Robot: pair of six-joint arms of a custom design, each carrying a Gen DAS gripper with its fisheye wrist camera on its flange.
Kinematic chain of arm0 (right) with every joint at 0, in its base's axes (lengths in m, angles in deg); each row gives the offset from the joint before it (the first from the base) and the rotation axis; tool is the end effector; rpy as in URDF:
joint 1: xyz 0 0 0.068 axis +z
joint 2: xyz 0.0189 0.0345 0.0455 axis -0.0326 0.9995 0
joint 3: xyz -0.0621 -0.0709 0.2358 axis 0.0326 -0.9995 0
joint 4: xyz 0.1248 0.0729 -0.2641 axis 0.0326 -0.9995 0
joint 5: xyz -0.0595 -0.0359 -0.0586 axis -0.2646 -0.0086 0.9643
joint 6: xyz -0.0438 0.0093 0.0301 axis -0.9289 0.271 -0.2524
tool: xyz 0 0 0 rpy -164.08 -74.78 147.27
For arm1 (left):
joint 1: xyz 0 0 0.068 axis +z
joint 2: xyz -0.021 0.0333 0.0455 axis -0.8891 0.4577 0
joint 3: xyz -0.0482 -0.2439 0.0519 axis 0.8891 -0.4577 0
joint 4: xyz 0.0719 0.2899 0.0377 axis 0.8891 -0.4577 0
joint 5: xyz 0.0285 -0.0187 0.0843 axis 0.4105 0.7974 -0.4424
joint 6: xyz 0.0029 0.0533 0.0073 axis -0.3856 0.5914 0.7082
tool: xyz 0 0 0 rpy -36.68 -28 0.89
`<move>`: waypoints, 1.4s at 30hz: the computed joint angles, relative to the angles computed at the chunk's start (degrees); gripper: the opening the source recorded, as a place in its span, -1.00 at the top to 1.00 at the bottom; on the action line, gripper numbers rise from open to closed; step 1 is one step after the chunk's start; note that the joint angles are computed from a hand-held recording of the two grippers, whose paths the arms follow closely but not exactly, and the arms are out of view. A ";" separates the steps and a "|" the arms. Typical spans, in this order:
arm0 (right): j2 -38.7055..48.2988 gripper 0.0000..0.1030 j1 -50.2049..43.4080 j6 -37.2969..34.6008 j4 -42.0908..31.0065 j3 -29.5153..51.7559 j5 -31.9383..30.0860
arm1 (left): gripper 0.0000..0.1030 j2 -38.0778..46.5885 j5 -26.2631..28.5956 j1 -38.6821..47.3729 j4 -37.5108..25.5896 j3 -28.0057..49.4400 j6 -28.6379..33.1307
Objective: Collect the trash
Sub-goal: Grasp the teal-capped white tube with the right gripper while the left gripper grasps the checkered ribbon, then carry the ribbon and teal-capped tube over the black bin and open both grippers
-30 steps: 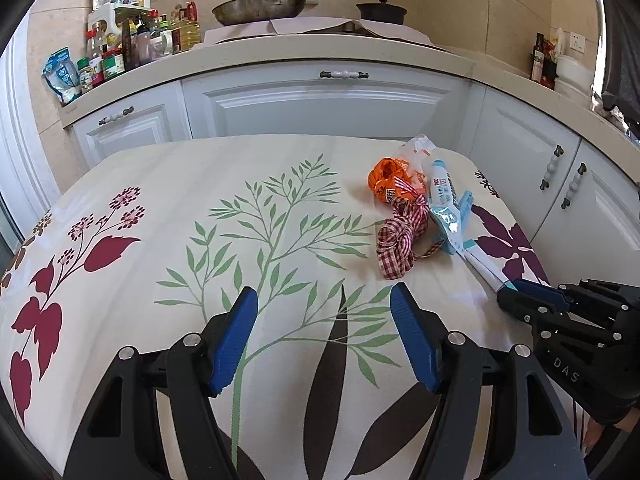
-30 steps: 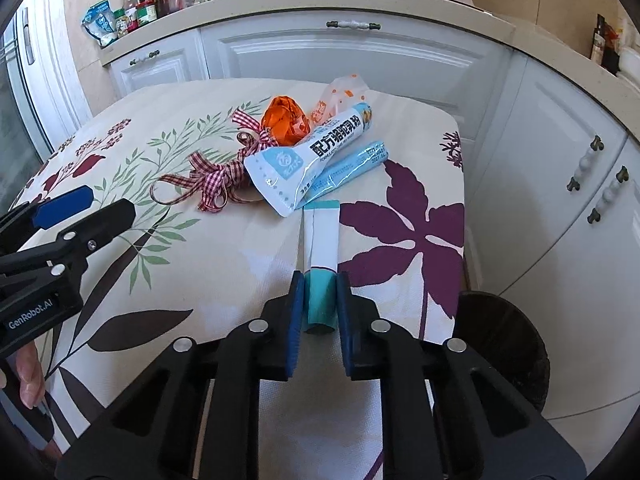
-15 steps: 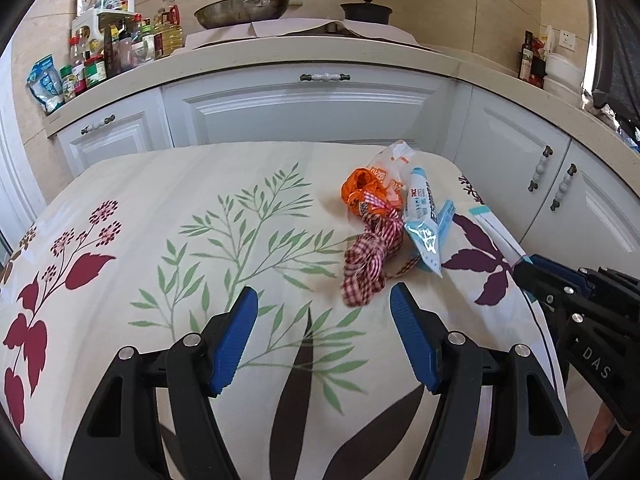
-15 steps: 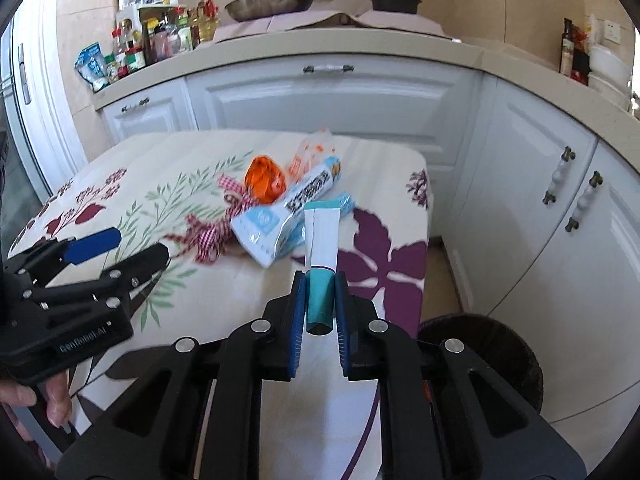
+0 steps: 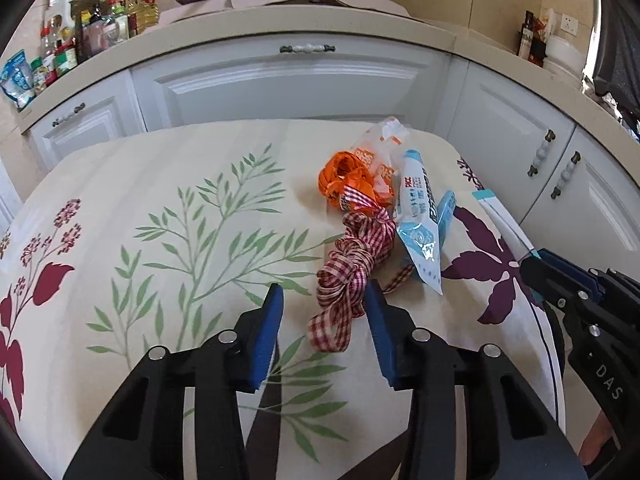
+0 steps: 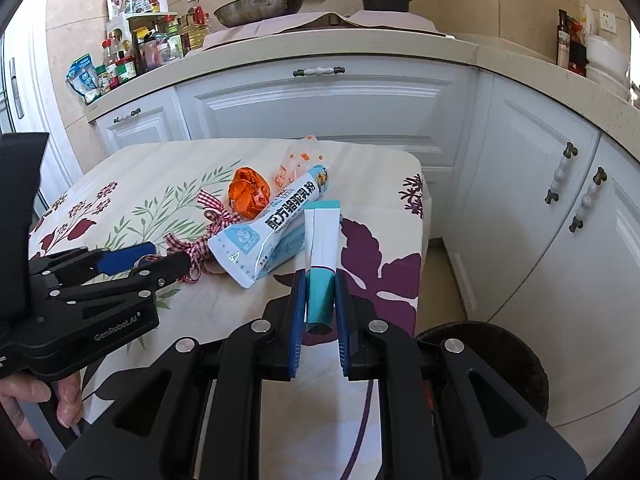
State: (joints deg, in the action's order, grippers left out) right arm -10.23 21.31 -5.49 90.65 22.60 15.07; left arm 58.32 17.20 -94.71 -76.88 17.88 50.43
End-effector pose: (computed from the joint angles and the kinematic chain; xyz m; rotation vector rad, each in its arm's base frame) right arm 0.2267 0.0986 0.1089 -0.4160 2.2678 0.2895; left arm 0.2172 -0.1207 0.0979 -0.1046 2.4212 -0.0321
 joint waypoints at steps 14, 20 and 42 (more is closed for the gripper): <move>-0.12 0.72 -0.81 -0.24 0.26 -0.18 -0.42 | 0.81 0.39 3.53 1.17 2.52 -1.24 0.99; -3.87 0.72 -0.13 0.44 0.41 -2.46 0.20 | 0.83 -9.39 -2.21 -1.31 0.59 -5.89 -1.24; -47.30 0.72 8.64 5.48 -22.34 -13.66 8.78 | 0.83 -44.45 -24.96 -19.40 -28.63 -10.98 -15.91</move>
